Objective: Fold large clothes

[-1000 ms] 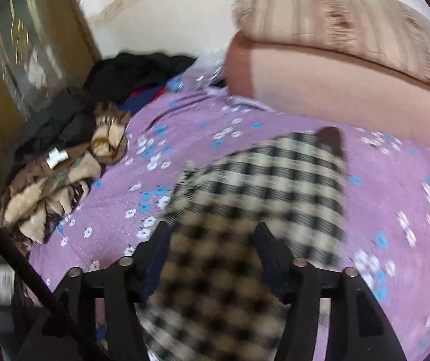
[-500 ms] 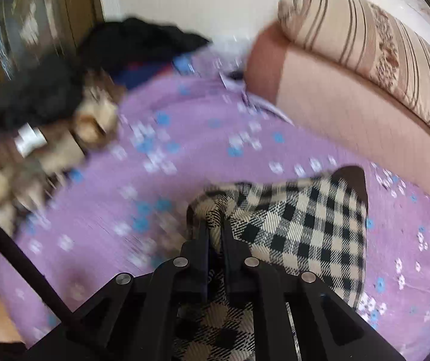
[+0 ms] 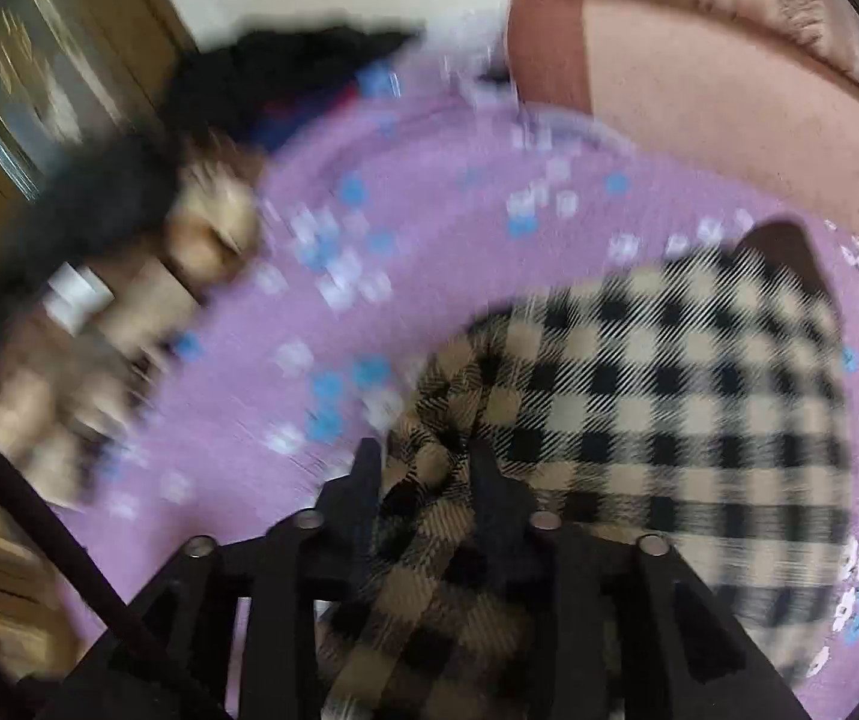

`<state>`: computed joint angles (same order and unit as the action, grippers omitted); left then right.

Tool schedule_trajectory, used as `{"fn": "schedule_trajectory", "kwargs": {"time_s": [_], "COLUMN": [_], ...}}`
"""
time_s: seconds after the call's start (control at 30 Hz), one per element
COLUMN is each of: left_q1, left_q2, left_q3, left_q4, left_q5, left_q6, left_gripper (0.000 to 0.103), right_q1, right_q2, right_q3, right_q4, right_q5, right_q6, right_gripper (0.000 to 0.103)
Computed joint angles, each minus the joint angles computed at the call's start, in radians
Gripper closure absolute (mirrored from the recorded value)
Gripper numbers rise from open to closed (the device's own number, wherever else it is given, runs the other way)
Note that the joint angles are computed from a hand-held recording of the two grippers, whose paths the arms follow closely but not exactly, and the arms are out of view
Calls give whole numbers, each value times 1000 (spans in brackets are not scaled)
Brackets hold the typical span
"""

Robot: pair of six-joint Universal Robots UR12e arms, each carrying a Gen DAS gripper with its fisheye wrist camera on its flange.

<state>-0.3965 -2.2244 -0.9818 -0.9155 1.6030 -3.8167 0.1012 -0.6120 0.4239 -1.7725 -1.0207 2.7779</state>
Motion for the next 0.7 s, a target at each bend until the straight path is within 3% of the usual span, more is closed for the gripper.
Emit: {"fn": "schedule_trajectory", "kwargs": {"time_s": [0.1, 0.17, 0.2, 0.27, 0.3, 0.47, 0.63, 0.7], "left_q1": [2, -8, -12, -10, -8, -7, -2, 2], "left_q2": [16, 13, 5, -11, -15, -51, -75, -83], "left_q3": [-22, -17, -3, 22, 26, 82, 115, 121], "left_q4": [66, 97, 97, 108, 132, 114, 61, 57], "left_q5": [28, 108, 142, 169, 171, 201, 214, 189], "left_q6": [-20, -43, -46, -51, -60, -87, -134, -138], "left_gripper": [71, 71, 71, 71, 71, 71, 71, 71], "right_q1": [-36, -52, -58, -62, -65, -72, -85, -87], "right_q2": [-42, -49, -52, -43, -45, -35, -142, -198], "right_q3": [47, 47, 50, 34, 46, 67, 313, 423], "right_q4": [-99, -120, -118, -67, -46, 134, 193, 192], "right_q5": [45, 30, 23, 3, 11, 165, 307, 303], "right_q6": [34, 41, 40, 16, 4, -52, -139, -198], "right_gripper": [62, 63, 76, 86, 87, 87, 86, 86]}}
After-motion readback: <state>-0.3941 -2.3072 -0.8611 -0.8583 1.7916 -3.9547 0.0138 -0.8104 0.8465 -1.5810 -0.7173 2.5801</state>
